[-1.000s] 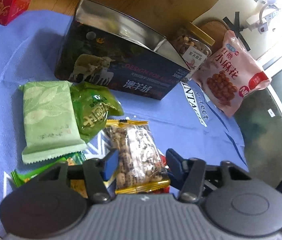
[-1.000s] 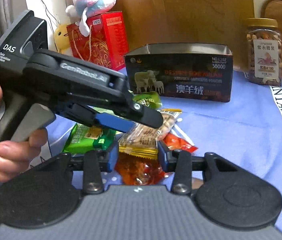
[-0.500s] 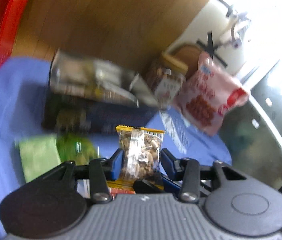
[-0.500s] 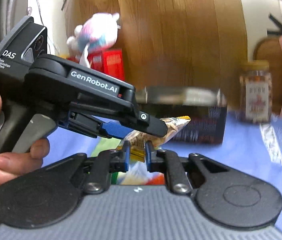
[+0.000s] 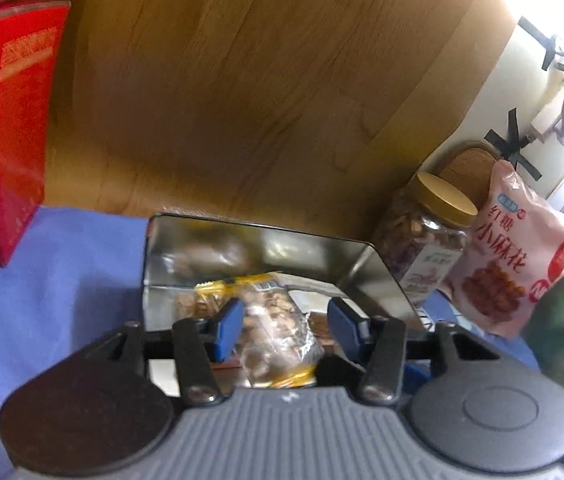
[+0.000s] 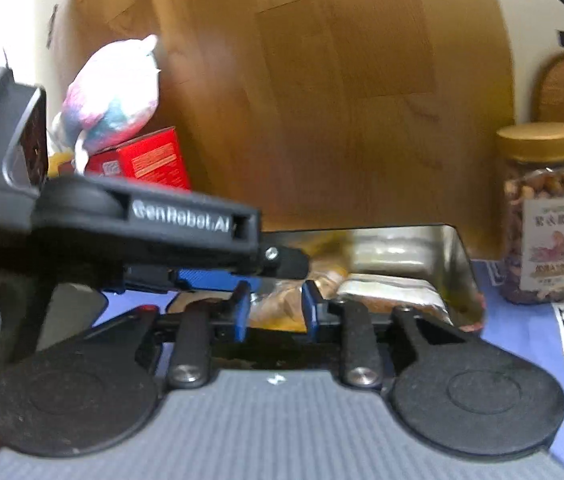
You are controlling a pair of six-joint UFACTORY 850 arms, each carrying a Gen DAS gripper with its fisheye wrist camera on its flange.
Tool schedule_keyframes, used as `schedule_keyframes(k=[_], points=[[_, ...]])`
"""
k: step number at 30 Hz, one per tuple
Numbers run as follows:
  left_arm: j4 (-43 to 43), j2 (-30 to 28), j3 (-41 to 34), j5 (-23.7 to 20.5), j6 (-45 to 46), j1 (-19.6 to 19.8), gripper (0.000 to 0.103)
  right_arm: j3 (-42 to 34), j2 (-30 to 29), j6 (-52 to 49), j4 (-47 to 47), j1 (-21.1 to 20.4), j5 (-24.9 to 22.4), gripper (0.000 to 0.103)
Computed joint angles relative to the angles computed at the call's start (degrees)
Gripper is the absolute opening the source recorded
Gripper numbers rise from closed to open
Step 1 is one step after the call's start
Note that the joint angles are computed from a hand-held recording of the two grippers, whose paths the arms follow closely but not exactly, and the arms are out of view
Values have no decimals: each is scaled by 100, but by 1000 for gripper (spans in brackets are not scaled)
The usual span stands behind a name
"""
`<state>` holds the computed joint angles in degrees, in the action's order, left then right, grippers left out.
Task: Organize snacks
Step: 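Drop the nut bag into the black tin with the left gripper, then grasp the white jelly cup with the left gripper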
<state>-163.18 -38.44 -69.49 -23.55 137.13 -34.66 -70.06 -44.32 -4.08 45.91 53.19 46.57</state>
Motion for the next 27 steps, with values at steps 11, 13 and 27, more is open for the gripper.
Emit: schedule_keyframes(k=[11, 13, 27], points=[[131, 1164, 1960, -1102, 60, 189, 48, 1333, 469, 1461, -48, 818, 606, 33], [-204, 1305, 2306, -1149, 414, 116, 48, 1508, 504, 1499, 308, 1083, 817, 33], [-692, 1550, 3022, -1511, 1003, -818, 48, 1710, 376, 332, 2959, 2130, 1504, 48]])
